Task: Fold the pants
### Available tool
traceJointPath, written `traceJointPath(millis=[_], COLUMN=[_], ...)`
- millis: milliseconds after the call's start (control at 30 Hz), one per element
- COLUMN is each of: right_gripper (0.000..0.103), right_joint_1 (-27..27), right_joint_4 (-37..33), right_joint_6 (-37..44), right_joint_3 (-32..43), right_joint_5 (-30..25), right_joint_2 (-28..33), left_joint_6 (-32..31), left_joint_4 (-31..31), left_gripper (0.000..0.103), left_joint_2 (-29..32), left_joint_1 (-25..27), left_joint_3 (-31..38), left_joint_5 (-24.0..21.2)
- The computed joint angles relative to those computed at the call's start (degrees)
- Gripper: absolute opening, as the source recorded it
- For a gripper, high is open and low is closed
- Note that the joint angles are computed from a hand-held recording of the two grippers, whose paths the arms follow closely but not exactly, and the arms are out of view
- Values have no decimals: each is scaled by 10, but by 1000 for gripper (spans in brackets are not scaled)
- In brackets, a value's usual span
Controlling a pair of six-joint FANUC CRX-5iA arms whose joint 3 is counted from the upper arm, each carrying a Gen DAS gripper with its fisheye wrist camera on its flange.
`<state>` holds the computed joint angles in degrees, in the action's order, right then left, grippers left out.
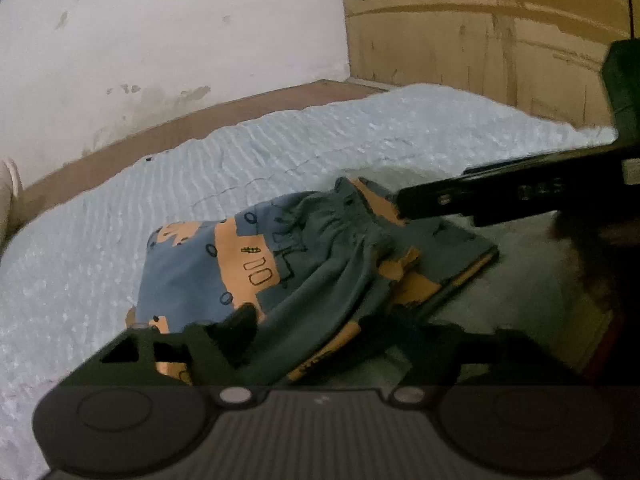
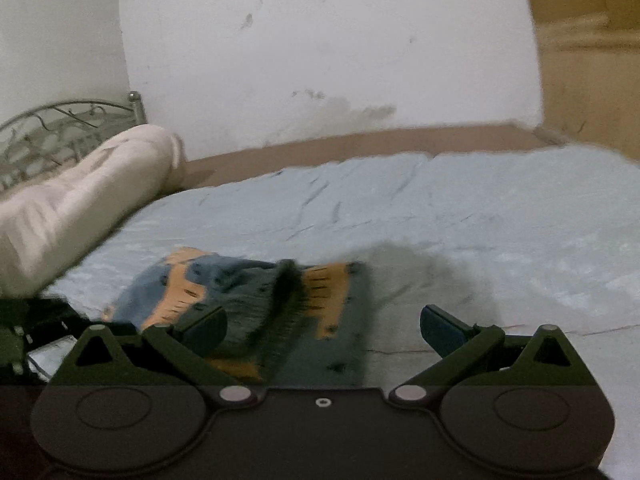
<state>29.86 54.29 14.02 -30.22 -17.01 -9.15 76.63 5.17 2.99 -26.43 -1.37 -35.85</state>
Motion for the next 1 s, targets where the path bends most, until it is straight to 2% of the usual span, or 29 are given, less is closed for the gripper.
traceJointPath(millis=[67,133,200,233,300,333,367,400,433,467,600,700,833,1000], right_gripper=[100,94,86,82,76,69,55,46,38,37,11,10,9,9], right_joint_1=[8,11,13,13,11,9,5,2,0,0,1,-1,0,3], right_joint_4=[-101,-145,-234,-264,-328,-368,-410,-438,-444,-439,-431,-422,-388,-344], right_joint_6=[75,103,180,204,256,289,322,342,341,333,326,316,297,268], right_joint_3=[35,65,111,128,164,185,207,224,232,233,216,204,187,174], right_joint_5=[1,-10,-25,-29,-43,-52,-67,-81,-93,-98,-80,-67,-59,-87], right_joint_2=[19,38,62,71,89,99,109,117,121,124,110,95,72,51], left_joint_6=[-8,-8,-10,-23,-35,-33,-31,-29,-31,-30,-37,-30,-45,-67], left_joint_4=[22,36,45,58,75,73,76,79,86,89,94,91,117,149], left_gripper=[46,33,22,10,8,7,6,6,5,4,3,3,3,3], left_joint_2=[3,8,13,14,15,15,15,16,16,15,10,9,5,9], left_joint_1=[5,8,8,9,9,9,10,11,13,13,13,11,12,8], left_joint_3=[-2,4,7,4,-1,-1,-2,-3,-6,-7,-9,2,5,0], left_joint_5=[4,-5,-6,-4,-2,-2,-2,-2,0,0,2,-11,-17,-18])
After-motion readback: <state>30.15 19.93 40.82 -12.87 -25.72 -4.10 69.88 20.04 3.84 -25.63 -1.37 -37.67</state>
